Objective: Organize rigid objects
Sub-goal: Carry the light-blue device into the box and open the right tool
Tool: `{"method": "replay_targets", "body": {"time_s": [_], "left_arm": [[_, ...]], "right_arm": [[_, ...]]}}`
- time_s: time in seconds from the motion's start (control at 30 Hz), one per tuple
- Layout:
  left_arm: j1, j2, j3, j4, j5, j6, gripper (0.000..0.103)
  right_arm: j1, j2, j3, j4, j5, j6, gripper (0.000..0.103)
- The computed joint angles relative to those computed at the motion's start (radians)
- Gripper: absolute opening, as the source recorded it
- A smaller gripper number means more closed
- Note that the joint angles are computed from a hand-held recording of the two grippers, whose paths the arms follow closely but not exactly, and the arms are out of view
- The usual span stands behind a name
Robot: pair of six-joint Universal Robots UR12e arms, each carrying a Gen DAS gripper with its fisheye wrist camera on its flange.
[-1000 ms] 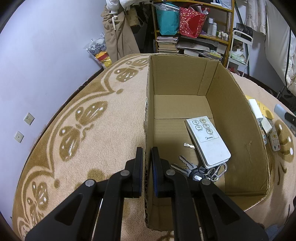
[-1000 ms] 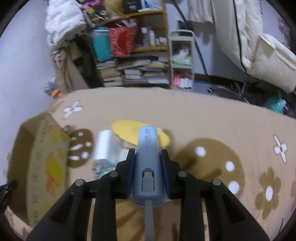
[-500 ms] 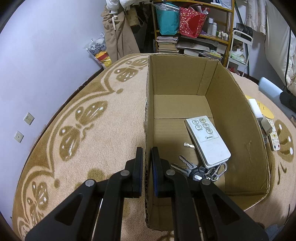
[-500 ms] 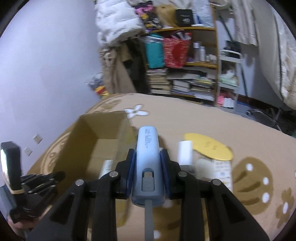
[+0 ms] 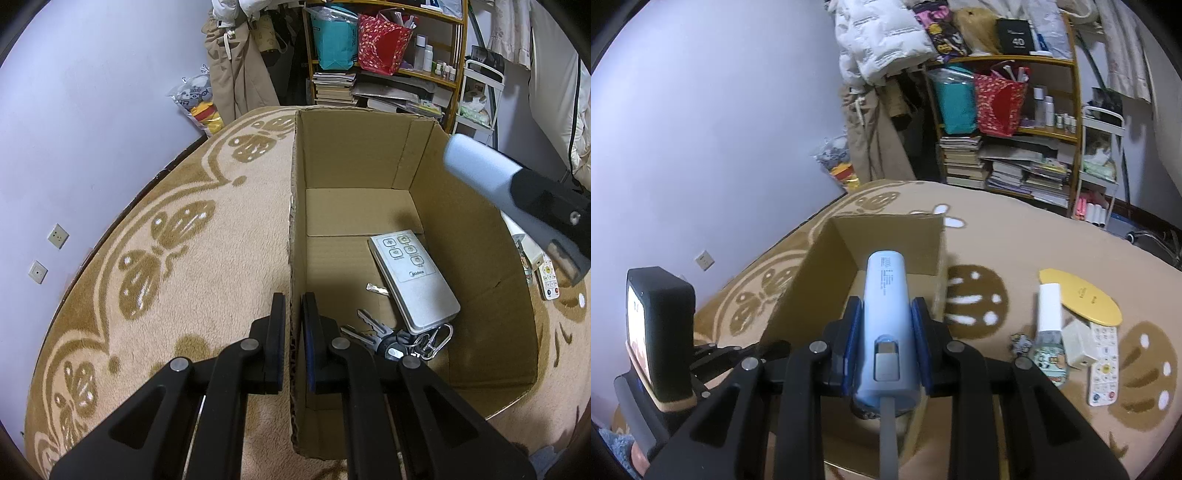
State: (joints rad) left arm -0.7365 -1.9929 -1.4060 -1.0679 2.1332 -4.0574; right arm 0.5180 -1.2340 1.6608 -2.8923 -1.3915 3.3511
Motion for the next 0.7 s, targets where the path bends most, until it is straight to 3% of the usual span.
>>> {"method": "replay_targets", "body": {"time_s": [0.2,0.7], "left_arm": [[0.0,0.0,0.0,0.0,-0.001,-0.001,0.009],[-0.003,-0.001,0.002,0.007,-0.006,-0.007,0.009]], "right_arm": [[0.006,0.016,-0.02,0.031,0.024,-0.019,0.029],[0.024,0.063,-0.078,0.129,0.001,-0.054,0.029]]}}
